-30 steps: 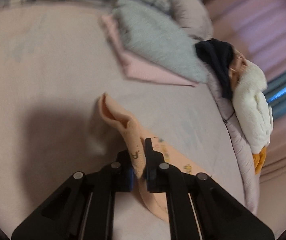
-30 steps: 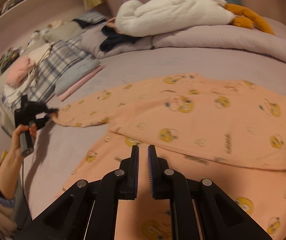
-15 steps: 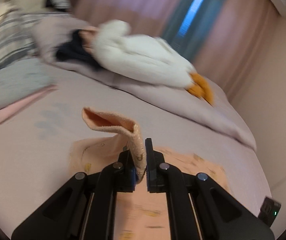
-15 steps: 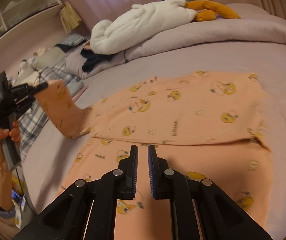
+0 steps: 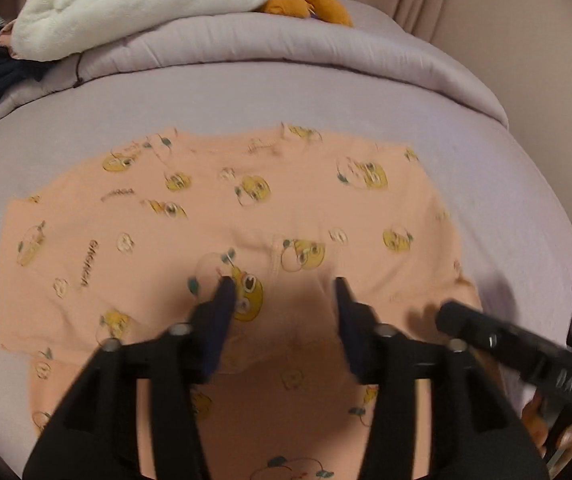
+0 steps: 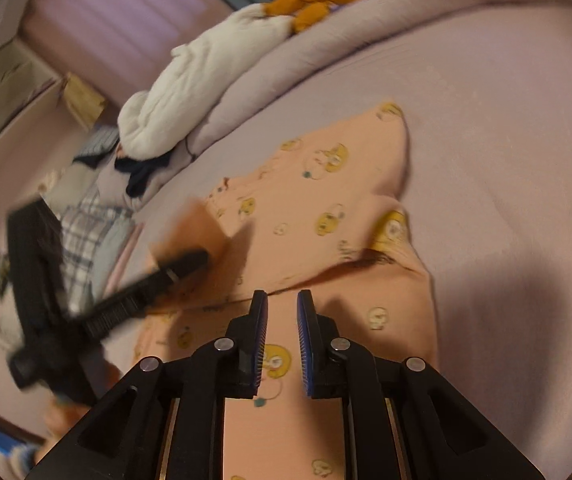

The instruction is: Fold small clothes

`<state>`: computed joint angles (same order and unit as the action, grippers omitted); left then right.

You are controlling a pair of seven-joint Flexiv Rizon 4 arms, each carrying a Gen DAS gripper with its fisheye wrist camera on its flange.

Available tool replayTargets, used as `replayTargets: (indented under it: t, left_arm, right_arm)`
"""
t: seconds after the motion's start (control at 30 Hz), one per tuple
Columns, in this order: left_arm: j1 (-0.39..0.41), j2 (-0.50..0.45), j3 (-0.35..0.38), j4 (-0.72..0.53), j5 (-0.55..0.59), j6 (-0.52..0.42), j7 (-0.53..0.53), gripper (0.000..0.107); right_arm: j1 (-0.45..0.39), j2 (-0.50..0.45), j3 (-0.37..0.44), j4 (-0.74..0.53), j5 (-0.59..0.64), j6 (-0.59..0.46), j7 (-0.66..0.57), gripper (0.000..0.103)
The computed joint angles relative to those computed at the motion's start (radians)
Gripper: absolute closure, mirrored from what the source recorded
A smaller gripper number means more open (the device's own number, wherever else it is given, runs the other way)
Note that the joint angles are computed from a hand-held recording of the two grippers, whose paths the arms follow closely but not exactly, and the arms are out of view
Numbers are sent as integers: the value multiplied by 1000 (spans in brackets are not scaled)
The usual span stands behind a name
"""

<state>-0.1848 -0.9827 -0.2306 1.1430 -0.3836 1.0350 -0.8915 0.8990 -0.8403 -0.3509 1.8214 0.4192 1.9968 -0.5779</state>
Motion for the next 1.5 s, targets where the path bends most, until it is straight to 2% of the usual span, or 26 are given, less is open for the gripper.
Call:
replayTargets:
  t: [0.1,0.23,0.3,0.43,0.5,0.57,0.67,0.77,0.8,0.83,0.87,1.07,1.23,1.33,1.37,1.43,1.47,1.5]
  left_arm:
    - [32,35,-41,70,-10,43,77,42]
    - [113,101,-121,211,-84,106,172,40]
    - [139,129,-135,272,-120,134,189,40]
    - [182,159,-130,344,-170,172,197,40]
    - [195,166,-118,362,-180,187,191,40]
    - [218,177,-118,395,-192,211,197,39]
    - [247,184,-125,423,-209,235,201,39]
    - [279,191,-144,449,-235,239,202,39]
    - [285,194,-151,456,-243,240,202,39]
    - [291,195,-153,459,-250,235,200,39]
    - [297,198,-155,466,-257,234,200,39]
    - [320,204,-172,476,-291,247,222,39]
    - [316,199,-167,473,-303,240,220,39]
    - [306,196,-155,468,-296,229,216,39]
    - [300,194,-148,463,-292,223,212,39]
    - [294,193,-140,459,-287,215,205,39]
    - [291,193,-138,455,-285,209,203,39]
    - [290,192,-137,451,-283,205,204,39]
  right_arm:
    - [-84,-12,94,-30,-33,50,10,79]
    - [-176,-33,203,-86,-88,113,-2,76]
    - [-227,-48,261,-118,-134,136,-9,75]
    - [-295,-69,325,-183,-210,64,8,73]
    - [-351,-82,387,-205,-280,41,29,73]
    - [-357,-83,387,-228,-311,-30,55,73]
    - [-382,-96,417,-242,-360,-20,72,73]
    - [-349,-90,366,-253,-361,-66,88,74]
    - [-333,-87,340,-259,-357,-91,94,78]
    - [-317,-83,314,-256,-354,-104,98,94]
    - [-289,-74,274,-252,-344,-132,105,97]
    - [-90,2,-9,-136,-274,-143,107,97]
    - [44,50,-191,-3,-203,-159,103,97]
    - [46,57,-206,43,-202,-201,129,97]
    - [19,60,-178,41,-214,-228,133,97]
    - [-77,69,-73,29,-275,-271,156,97]
    - [-90,73,-60,28,-290,-300,166,97]
    - [-76,69,-81,38,-299,-293,181,97]
